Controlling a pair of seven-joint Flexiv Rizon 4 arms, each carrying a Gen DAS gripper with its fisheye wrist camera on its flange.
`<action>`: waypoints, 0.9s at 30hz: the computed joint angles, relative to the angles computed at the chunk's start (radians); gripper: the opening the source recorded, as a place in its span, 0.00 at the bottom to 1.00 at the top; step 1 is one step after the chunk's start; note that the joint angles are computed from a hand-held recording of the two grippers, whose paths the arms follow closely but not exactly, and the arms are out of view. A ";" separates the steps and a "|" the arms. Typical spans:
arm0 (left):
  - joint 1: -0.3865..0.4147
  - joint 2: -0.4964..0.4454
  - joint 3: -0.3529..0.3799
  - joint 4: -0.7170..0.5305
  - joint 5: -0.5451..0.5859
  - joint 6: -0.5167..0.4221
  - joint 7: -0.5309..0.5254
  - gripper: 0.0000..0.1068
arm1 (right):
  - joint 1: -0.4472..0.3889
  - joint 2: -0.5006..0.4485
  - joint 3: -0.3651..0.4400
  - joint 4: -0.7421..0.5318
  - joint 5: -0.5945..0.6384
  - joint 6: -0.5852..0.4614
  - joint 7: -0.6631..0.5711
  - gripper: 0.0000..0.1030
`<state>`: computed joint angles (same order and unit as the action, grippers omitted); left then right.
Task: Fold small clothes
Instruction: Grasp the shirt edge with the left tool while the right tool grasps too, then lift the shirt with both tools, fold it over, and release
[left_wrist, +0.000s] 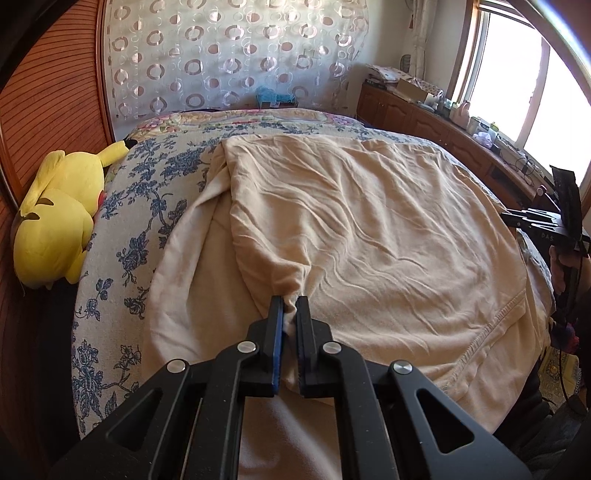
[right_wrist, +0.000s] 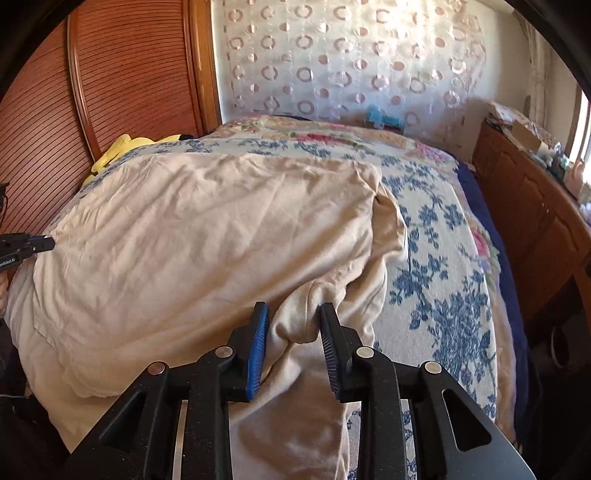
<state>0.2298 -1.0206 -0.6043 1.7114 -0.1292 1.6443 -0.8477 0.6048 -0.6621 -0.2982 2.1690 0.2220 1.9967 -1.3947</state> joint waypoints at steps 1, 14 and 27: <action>-0.001 0.002 0.001 0.003 0.004 0.006 0.002 0.07 | -0.024 0.004 0.020 -0.003 -0.012 -0.009 0.005 0.08; 0.235 0.017 -0.255 0.161 0.196 0.137 -0.070 0.06 | -0.047 0.150 0.122 0.097 0.092 0.195 -0.115 0.07; 0.380 0.098 -0.285 0.327 0.284 0.175 -0.195 0.06 | -0.061 0.373 0.262 0.308 0.215 0.218 -0.210 0.07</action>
